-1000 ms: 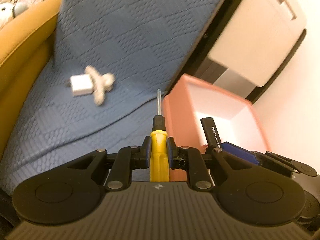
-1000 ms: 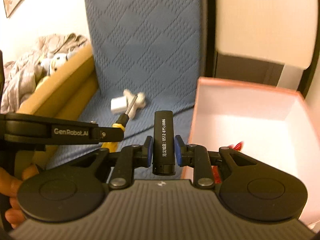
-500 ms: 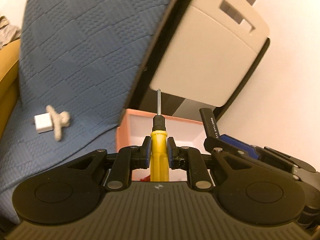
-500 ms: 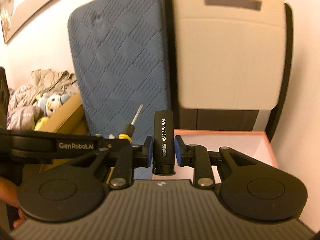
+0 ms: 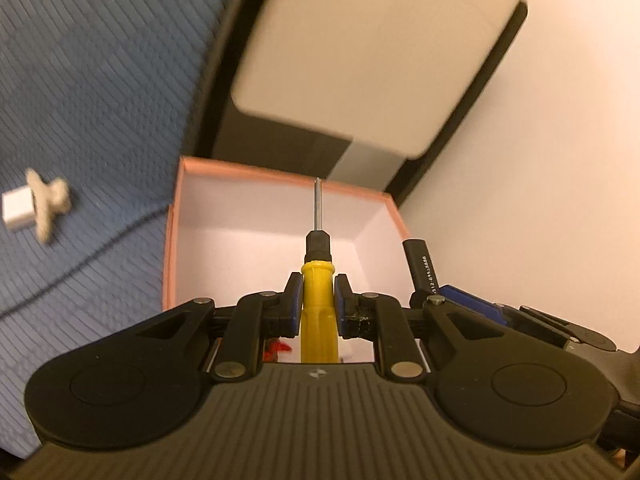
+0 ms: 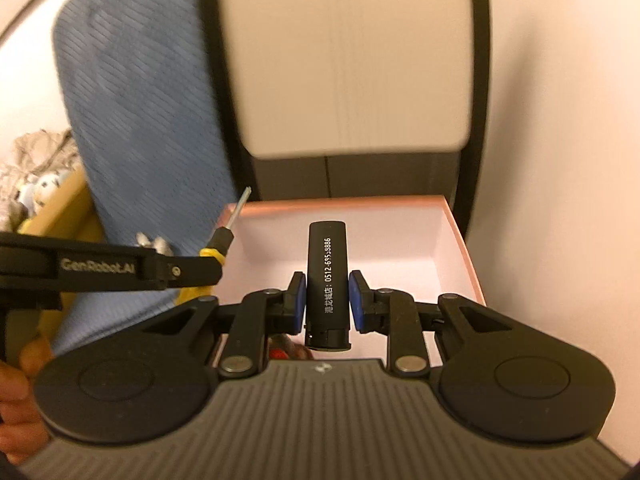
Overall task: Organize rigid objects
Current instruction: 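Carry the screwdriver and USB stick with both tools over the pink box, then open the left tool releasing the screwdriver while the right tool releases the USB stick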
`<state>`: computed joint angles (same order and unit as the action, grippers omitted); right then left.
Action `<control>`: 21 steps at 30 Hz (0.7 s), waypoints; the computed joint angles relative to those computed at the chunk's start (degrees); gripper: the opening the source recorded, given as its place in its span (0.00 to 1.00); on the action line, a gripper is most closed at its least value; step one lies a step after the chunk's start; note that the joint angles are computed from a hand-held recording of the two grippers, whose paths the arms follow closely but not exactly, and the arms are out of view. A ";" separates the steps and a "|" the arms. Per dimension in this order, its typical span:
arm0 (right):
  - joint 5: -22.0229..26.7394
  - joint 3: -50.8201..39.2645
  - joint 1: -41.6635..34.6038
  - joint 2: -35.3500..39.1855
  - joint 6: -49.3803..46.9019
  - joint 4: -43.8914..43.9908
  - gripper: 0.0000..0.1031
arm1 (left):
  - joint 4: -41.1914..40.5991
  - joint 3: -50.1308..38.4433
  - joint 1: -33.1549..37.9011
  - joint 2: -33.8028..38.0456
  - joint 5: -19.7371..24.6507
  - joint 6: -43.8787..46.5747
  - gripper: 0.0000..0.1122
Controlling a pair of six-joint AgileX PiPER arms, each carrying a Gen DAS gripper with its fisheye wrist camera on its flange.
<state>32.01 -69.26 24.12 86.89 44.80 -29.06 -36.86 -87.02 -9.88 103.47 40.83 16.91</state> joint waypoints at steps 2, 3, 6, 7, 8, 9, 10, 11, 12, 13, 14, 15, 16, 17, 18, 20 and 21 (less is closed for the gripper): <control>-1.10 1.94 -1.39 0.64 -0.98 1.15 0.25 | 0.54 1.10 -1.36 1.11 -1.27 -0.21 0.17; -1.59 2.83 -1.84 0.92 -1.17 1.50 0.25 | 1.04 1.22 -2.16 2.02 -1.67 -0.87 0.17; -3.47 5.69 -3.36 1.98 -2.42 3.45 0.25 | 1.96 2.01 -3.62 3.76 -2.54 -1.71 0.17; -4.07 6.61 -3.93 2.45 -3.10 4.22 0.25 | 3.13 1.72 -4.36 4.44 -2.73 -2.65 0.17; -4.56 7.16 -4.37 2.92 -3.81 5.05 0.25 | 4.08 1.51 -4.91 4.95 -2.85 -3.38 0.17; -5.15 7.80 -5.00 3.39 -4.93 6.42 0.25 | 5.23 1.20 -5.63 5.66 -3.01 -4.41 0.17; -5.71 8.38 -5.72 3.89 -5.95 7.79 0.25 | 5.97 0.62 -5.97 6.56 -2.85 -5.13 0.17; -6.12 8.83 -6.10 4.29 -6.18 8.24 0.26 | 6.72 0.31 -6.34 7.14 -2.67 -5.90 0.17; -6.22 8.69 -6.35 5.07 -6.32 8.56 0.26 | 7.44 0.13 -6.75 7.65 -2.67 -6.53 0.17; -6.46 9.25 -6.72 5.47 -6.69 8.97 0.26 | 8.13 -0.11 -7.13 8.18 -2.58 -7.12 0.17; -6.86 9.85 -7.13 5.82 -7.40 9.75 0.26 | 8.75 -0.57 -7.40 8.77 -2.30 -7.81 0.17; -7.20 9.95 -7.68 6.45 -8.46 10.78 0.26 | 9.09 -0.59 -7.60 9.12 -2.27 -8.15 0.17; -7.52 10.18 -8.00 6.97 -8.98 11.34 0.26 | 9.55 -0.75 -7.80 9.48 -2.17 -8.65 0.17; -7.72 10.39 -8.25 7.36 -9.41 11.82 0.26 | 10.06 -0.92 -7.94 9.72 -1.89 -9.17 0.17; -7.48 10.51 -8.24 7.72 -9.09 11.60 0.26 | 10.43 -0.86 -8.08 9.95 -2.03 -9.28 0.17; -7.46 10.69 -8.29 8.34 -8.92 11.64 0.26 | 12.16 -1.01 -8.48 10.25 -2.27 -10.70 0.17; -7.57 10.64 -8.34 8.56 -9.20 12.33 0.26 | 12.78 -1.01 -8.40 10.12 -1.93 -11.32 0.17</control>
<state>24.44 -58.62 15.77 95.44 35.59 -16.73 -24.07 -88.04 -18.28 113.59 38.90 5.60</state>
